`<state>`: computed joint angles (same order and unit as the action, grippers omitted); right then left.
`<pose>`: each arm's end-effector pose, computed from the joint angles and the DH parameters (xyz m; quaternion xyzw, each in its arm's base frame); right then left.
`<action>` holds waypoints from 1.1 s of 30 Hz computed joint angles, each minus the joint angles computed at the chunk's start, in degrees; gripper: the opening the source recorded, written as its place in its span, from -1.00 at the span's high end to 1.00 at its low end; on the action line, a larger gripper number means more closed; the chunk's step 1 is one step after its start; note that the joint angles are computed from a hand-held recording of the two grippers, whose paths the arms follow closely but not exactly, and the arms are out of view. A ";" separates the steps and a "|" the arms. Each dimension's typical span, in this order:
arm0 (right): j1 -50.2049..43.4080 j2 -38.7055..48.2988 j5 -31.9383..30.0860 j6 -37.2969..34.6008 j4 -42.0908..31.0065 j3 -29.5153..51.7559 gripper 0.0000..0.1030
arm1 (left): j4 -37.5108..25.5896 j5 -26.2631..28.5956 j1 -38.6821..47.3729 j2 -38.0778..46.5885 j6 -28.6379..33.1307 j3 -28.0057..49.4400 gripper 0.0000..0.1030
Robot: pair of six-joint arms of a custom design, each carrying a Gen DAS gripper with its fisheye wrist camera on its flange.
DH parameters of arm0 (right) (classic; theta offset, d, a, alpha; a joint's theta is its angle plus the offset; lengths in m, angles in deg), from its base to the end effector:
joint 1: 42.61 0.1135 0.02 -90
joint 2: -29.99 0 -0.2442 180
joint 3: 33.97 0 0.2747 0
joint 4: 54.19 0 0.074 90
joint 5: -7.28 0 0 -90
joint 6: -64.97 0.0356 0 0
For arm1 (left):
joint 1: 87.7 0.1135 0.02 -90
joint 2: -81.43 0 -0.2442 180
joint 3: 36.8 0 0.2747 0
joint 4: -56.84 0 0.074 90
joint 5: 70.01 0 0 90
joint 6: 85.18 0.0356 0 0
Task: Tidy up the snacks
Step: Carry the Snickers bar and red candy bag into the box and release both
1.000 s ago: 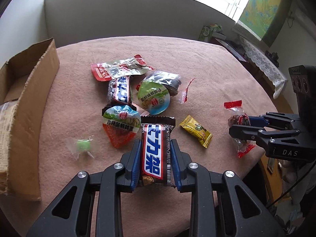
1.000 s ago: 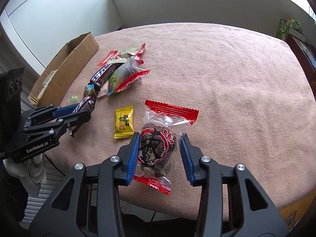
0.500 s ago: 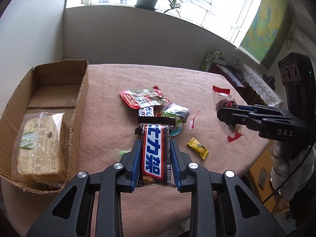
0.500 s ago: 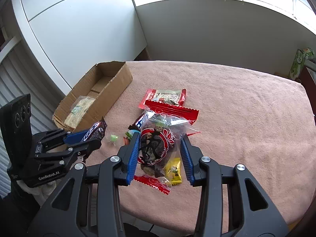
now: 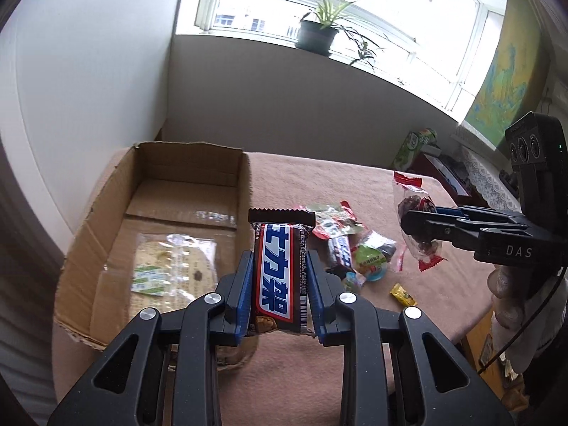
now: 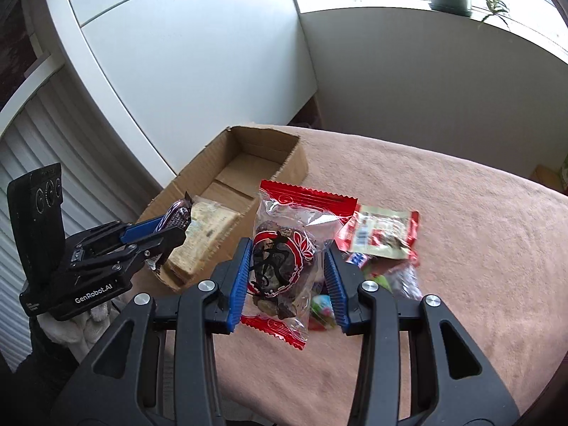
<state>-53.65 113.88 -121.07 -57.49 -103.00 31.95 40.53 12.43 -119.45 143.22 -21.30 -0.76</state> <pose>0.2943 -0.0349 0.1779 -0.2369 0.8968 0.2284 0.2958 0.2007 -0.1187 0.1361 0.0180 0.9120 -0.1434 0.3839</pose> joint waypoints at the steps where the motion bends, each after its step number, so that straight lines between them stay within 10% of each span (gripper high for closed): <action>1: 2.01 0.03 0.57 1.28 1.10 -0.03 0.19 | -0.34 0.14 1.57 -0.75 0.18 -0.42 0.48; 13: 19.60 5.84 7.46 12.95 11.95 0.26 0.17 | -2.88 0.56 14.37 -3.53 2.78 -3.21 0.48; 18: 20.39 5.65 7.81 15.93 15.44 -0.81 -0.57 | -3.53 -0.03 15.89 -4.39 3.29 -3.76 0.48; 22: 18.30 4.93 7.33 14.29 14.56 -0.60 -0.58 | -4.37 -1.23 15.66 -6.39 3.07 -4.49 0.14; 33: 7.37 0.36 2.72 5.56 7.85 -1.29 -0.58 | -6.23 -3.04 10.55 -10.94 1.05 -5.37 0.12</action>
<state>-46.28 114.23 -118.35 -51.93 -95.15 30.66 34.29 9.39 -108.90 132.28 -20.26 -6.13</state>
